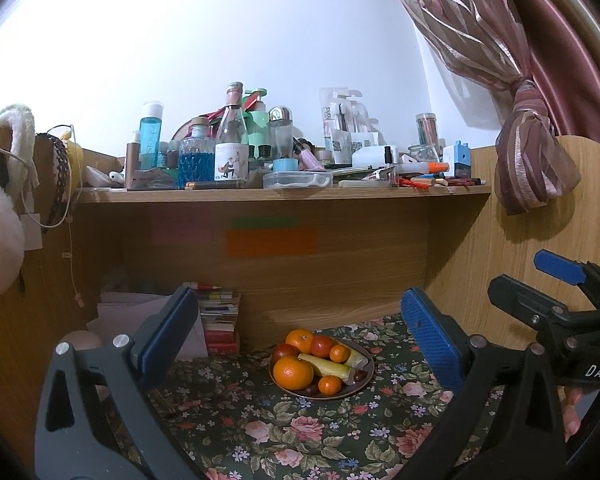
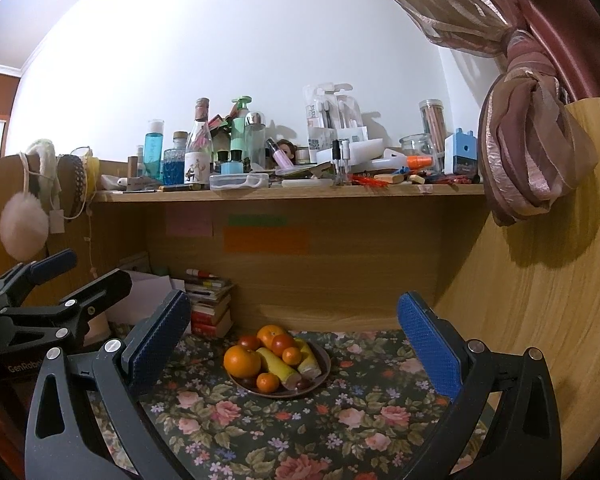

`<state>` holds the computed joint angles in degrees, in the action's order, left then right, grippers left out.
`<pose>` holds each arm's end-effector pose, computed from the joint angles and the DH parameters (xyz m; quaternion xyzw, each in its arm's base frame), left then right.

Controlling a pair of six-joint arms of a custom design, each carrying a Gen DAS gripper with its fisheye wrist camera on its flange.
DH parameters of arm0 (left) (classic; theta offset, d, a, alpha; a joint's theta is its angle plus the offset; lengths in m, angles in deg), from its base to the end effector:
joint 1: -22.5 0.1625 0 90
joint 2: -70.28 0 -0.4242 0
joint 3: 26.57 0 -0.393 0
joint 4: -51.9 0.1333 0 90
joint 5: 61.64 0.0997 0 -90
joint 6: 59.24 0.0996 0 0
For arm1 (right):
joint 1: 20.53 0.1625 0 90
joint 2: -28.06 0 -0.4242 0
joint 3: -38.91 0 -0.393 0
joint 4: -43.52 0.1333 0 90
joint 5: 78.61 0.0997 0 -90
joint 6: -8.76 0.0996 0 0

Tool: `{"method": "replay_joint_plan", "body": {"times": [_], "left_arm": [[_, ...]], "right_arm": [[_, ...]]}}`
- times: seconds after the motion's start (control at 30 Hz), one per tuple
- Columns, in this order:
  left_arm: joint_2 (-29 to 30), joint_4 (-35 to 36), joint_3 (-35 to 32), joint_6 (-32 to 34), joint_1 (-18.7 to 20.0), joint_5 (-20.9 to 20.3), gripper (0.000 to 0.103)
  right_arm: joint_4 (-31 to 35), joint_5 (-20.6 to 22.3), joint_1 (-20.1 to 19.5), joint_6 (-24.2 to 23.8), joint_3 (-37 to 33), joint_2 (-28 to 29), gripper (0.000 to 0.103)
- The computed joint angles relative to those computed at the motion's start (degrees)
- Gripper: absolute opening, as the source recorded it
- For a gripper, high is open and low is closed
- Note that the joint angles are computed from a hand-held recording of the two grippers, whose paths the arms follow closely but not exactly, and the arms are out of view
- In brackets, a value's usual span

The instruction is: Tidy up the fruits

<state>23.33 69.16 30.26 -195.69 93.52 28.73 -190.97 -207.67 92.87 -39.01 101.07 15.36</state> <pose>-0.1087 -0.7239 0.2709 0.4443 0.7285 -0.5101 0.1083 0.3577 -0.6489 0.0632 0.1699 -0.6611 0.6317 0.3674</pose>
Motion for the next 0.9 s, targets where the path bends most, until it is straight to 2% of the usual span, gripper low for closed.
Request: {"method": "replay_joint_plan", "body": {"times": [0.9], "left_arm": [[0.3, 0.7, -0.8, -0.3, 0.3, 1.0, 0.103]], "right_arm": [[0.6, 0.2, 0.1, -0.4, -1.0, 0.5, 0.103]]}}
